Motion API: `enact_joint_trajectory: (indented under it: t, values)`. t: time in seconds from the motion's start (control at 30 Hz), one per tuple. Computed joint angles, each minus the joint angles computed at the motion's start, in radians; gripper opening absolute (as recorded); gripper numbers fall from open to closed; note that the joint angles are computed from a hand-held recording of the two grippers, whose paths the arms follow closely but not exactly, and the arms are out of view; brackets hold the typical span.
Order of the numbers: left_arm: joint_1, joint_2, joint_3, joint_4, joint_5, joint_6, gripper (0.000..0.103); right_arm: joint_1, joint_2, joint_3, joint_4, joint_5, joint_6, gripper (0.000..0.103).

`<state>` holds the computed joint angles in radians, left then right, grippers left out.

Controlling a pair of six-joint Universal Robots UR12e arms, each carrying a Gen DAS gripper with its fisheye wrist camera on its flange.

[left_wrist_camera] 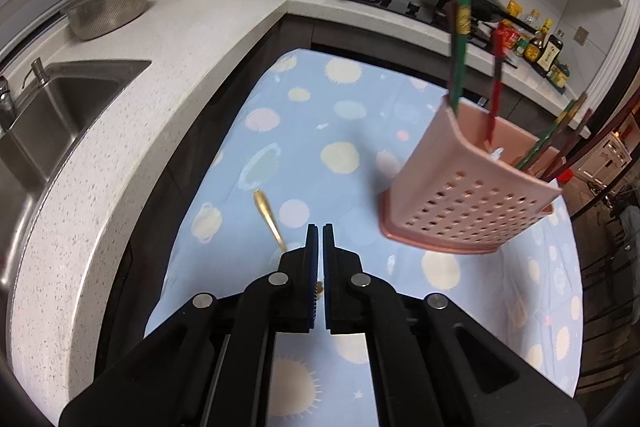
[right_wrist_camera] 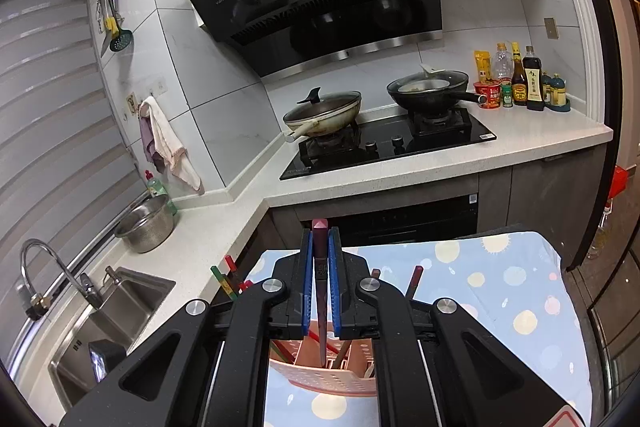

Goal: Organize utensils
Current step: 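Lower the chopstick into the holder and open the right tool while the left tool regrasps the spoon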

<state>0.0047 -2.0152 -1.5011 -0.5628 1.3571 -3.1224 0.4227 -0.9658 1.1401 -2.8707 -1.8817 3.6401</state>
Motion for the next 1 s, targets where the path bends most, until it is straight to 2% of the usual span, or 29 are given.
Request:
enact_joint_trajectory:
  t: [0.33,0.37,0.5,0.6,0.93,0.97,1.0]
  values:
    - [0.007,-0.023,0.002,-0.064,-0.003,-0.018,0.003,0.002,0.034,-0.04,0.05,0.028,0.013,0.007]
    - [0.007,-0.028,0.006,-0.069,0.0,-0.02,0.006,0.002,0.037,-0.043,0.053,0.032,0.016,0.007]
    - [0.011,-0.059,0.039,-0.074,0.019,-0.04,0.027,0.002,0.043,-0.051,0.07,0.041,0.032,0.007]
    - [0.016,-0.089,0.079,-0.082,0.025,-0.05,0.032,0.003,0.043,-0.052,0.09,0.047,0.045,0.007]
    - [0.007,-0.18,0.188,-0.139,0.062,-0.037,0.032,0.005,0.043,-0.05,0.153,0.039,0.059,0.007]
    - [0.008,-0.185,0.192,-0.145,0.061,-0.04,0.032,0.005,0.043,-0.049,0.156,0.04,0.06,0.007]
    - [0.007,-0.189,0.195,-0.149,0.057,-0.039,0.026,0.004,0.043,-0.048,0.158,0.04,0.06,0.007]
